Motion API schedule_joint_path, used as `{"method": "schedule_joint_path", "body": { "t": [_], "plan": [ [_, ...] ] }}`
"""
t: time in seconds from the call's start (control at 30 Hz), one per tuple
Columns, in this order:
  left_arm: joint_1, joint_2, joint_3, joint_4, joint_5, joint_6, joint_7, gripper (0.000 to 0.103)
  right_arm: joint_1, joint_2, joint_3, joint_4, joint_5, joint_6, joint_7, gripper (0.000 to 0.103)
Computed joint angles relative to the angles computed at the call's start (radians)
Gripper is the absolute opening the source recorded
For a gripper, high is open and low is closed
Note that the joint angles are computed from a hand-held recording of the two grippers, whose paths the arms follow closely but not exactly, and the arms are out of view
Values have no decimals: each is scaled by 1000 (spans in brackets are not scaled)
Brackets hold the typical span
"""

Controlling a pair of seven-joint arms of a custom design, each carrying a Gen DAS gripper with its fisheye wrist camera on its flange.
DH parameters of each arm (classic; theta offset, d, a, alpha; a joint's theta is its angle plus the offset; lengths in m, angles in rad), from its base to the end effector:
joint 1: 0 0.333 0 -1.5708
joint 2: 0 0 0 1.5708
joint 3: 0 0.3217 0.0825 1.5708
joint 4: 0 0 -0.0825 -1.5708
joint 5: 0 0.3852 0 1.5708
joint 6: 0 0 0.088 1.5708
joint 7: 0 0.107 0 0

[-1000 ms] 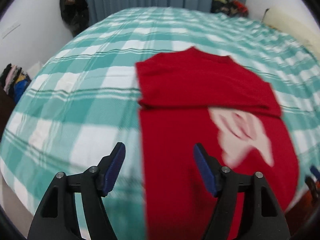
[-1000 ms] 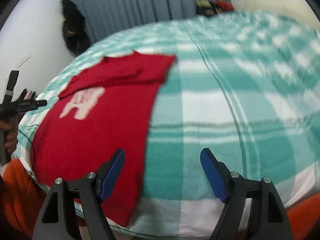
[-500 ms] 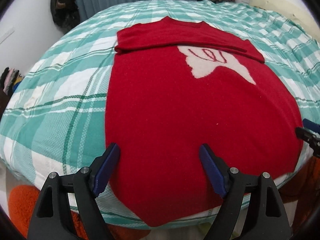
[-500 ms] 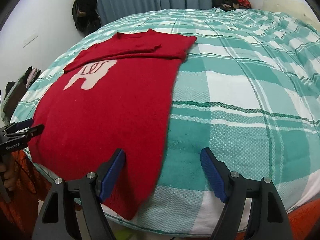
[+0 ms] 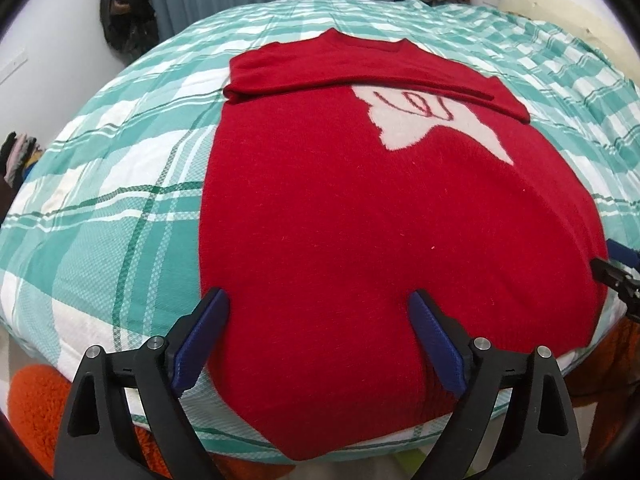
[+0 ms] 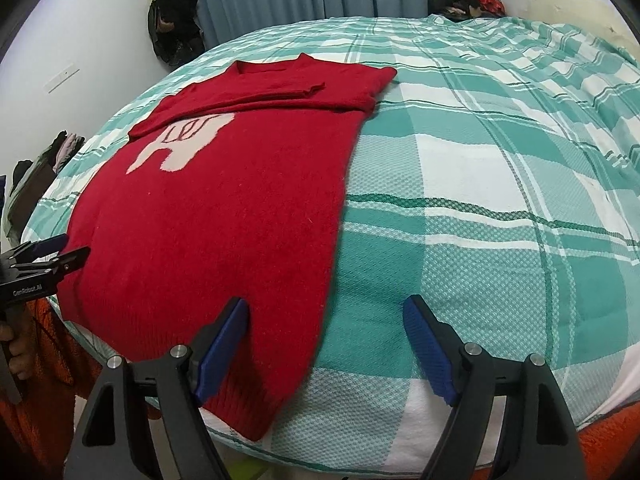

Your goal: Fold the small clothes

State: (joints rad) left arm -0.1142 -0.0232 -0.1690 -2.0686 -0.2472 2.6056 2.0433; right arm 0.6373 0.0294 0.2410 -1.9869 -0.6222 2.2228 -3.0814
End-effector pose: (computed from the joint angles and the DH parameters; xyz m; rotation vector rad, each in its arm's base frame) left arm 0.5644 -0.1596 0.5092 -1.3037 2.4132 -0.6948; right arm 0.3889 0.4382 0.4796 -1.4581 2.2479 -0.5164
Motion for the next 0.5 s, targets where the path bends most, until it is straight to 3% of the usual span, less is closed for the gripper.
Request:
{"method": "schedule_joint_path", "body": {
  "t": [0.5],
  "plan": [
    [0,-4,0,-6,0,2,9,94,-1,-1,0,0,3,1,-2,80]
  ]
}}
